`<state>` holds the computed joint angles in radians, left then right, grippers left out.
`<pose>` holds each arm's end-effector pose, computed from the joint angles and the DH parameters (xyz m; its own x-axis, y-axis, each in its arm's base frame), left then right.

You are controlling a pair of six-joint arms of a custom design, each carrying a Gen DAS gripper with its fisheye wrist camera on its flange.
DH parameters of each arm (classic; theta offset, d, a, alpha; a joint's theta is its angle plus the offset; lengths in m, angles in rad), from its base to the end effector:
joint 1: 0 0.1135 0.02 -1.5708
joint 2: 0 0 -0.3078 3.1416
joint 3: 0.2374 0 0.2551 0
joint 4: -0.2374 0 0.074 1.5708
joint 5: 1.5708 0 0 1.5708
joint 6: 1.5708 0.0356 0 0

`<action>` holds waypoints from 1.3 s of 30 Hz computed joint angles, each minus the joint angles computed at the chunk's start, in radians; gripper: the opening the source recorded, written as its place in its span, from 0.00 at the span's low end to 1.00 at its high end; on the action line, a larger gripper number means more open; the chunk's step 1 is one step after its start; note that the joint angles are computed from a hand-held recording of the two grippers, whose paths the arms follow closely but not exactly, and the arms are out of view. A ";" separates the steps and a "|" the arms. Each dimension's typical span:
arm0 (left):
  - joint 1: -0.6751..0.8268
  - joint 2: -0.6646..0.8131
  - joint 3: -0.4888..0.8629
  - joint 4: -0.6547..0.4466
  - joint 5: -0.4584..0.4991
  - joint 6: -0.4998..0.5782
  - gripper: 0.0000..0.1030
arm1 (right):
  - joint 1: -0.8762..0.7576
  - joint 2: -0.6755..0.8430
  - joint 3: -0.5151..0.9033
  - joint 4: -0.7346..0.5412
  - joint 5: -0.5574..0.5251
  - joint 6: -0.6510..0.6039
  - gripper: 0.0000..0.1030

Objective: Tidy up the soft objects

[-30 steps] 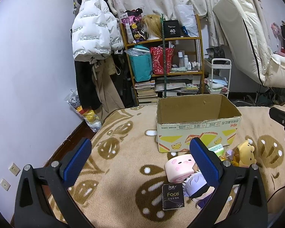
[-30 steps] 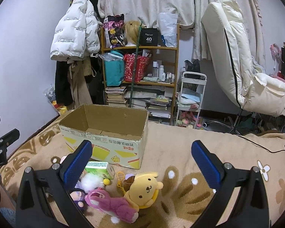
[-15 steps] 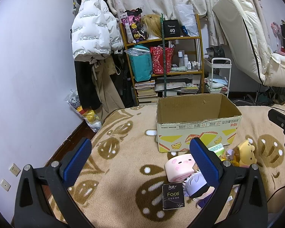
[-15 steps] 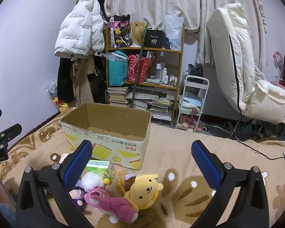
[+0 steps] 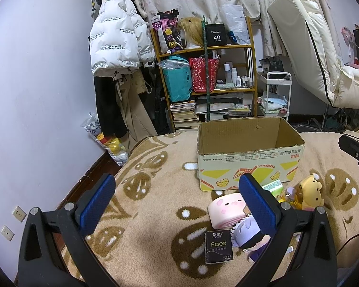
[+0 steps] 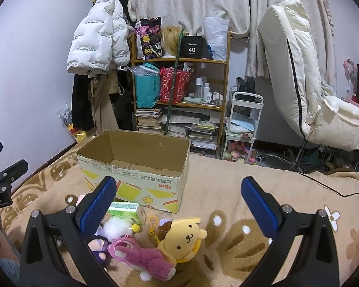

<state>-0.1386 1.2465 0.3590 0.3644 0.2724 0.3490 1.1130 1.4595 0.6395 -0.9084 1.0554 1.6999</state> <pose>0.2154 -0.0397 0.1968 -0.3405 0.3800 -0.8600 0.5112 0.8425 0.1699 0.1093 0.1518 0.1886 -0.4421 0.2086 -0.8724 0.4976 0.8663 -0.0450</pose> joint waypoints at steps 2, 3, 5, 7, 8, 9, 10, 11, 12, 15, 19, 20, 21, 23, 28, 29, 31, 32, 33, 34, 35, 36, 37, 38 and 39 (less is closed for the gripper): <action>0.000 0.000 0.000 0.000 0.000 0.000 0.99 | 0.001 0.002 0.000 0.001 0.002 0.003 1.00; 0.000 0.000 0.000 0.001 0.000 0.000 0.99 | 0.004 0.005 0.002 -0.003 0.001 0.010 1.00; -0.002 0.001 -0.001 0.003 -0.002 0.000 0.99 | 0.000 0.005 0.002 0.000 0.001 0.004 1.00; -0.001 0.000 0.001 0.000 -0.002 0.001 0.99 | 0.004 0.009 0.006 -0.006 -0.002 0.011 1.00; -0.002 0.000 0.000 0.000 -0.002 0.000 0.99 | 0.001 0.004 0.001 0.000 0.000 0.006 1.00; -0.002 0.000 0.000 0.000 -0.002 0.000 0.99 | -0.001 0.003 0.000 0.003 0.000 0.003 1.00; -0.005 0.002 -0.001 0.002 -0.005 -0.001 0.99 | 0.006 0.008 0.004 -0.006 -0.001 0.016 1.00; -0.002 0.000 0.001 -0.002 -0.003 0.002 0.99 | 0.007 0.010 0.004 -0.007 0.000 0.018 1.00; -0.002 0.000 0.000 -0.003 -0.005 0.003 0.99 | -0.001 0.003 0.000 0.002 0.001 0.004 1.00; -0.005 -0.001 -0.010 0.004 -0.009 0.006 0.99 | 0.004 0.004 0.002 -0.003 -0.002 0.009 1.00; -0.007 0.000 -0.011 0.006 -0.012 0.005 0.99 | -0.002 -0.002 -0.004 0.006 -0.001 -0.004 1.00; -0.008 0.000 -0.010 0.004 -0.013 0.005 0.99 | -0.008 -0.014 -0.011 0.016 -0.001 -0.021 1.00; -0.008 0.003 -0.013 0.009 -0.014 0.005 0.99 | -0.002 -0.009 -0.007 0.007 -0.003 -0.013 1.00; -0.004 0.003 -0.019 0.013 -0.011 0.007 0.99 | -0.010 -0.010 -0.012 0.025 -0.002 -0.026 1.00; -0.018 0.050 -0.005 0.014 -0.046 0.015 0.99 | -0.015 -0.009 -0.020 0.068 -0.026 -0.058 1.00; -0.025 0.074 -0.001 0.019 -0.061 0.014 0.99 | -0.023 -0.017 -0.028 0.101 -0.045 -0.088 1.00; -0.032 0.103 0.020 -0.007 -0.079 0.010 0.99 | -0.037 -0.030 -0.044 0.154 -0.073 -0.130 1.00; -0.030 0.118 0.031 -0.021 -0.083 0.009 0.99 | -0.042 -0.034 -0.054 0.186 -0.095 -0.146 1.00; -0.028 0.134 0.043 -0.040 -0.084 0.009 0.99 | -0.056 -0.043 -0.067 0.220 -0.111 -0.177 1.00; -0.027 0.149 0.060 -0.066 -0.087 0.008 0.99 | -0.070 -0.049 -0.074 0.245 -0.124 -0.202 1.00; -0.024 0.166 0.077 -0.092 -0.083 0.006 0.99 | -0.083 -0.055 -0.083 0.270 -0.139 -0.227 1.00; -0.031 0.178 0.100 -0.129 -0.086 -0.004 0.99 | -0.102 -0.072 -0.093 0.293 -0.157 -0.259 1.00; -0.032 0.197 0.121 -0.163 -0.083 -0.009 0.99 | -0.124 -0.087 -0.103 0.321 -0.174 -0.296 1.00; -0.040 0.216 0.142 -0.192 -0.087 -0.017 0.99 | -0.149 -0.093 -0.112 0.357 -0.197 -0.334 1.00; -0.045 0.239 0.161 -0.218 -0.090 -0.023 0.99 | -0.163 -0.092 -0.120 0.385 -0.213 -0.354 1.00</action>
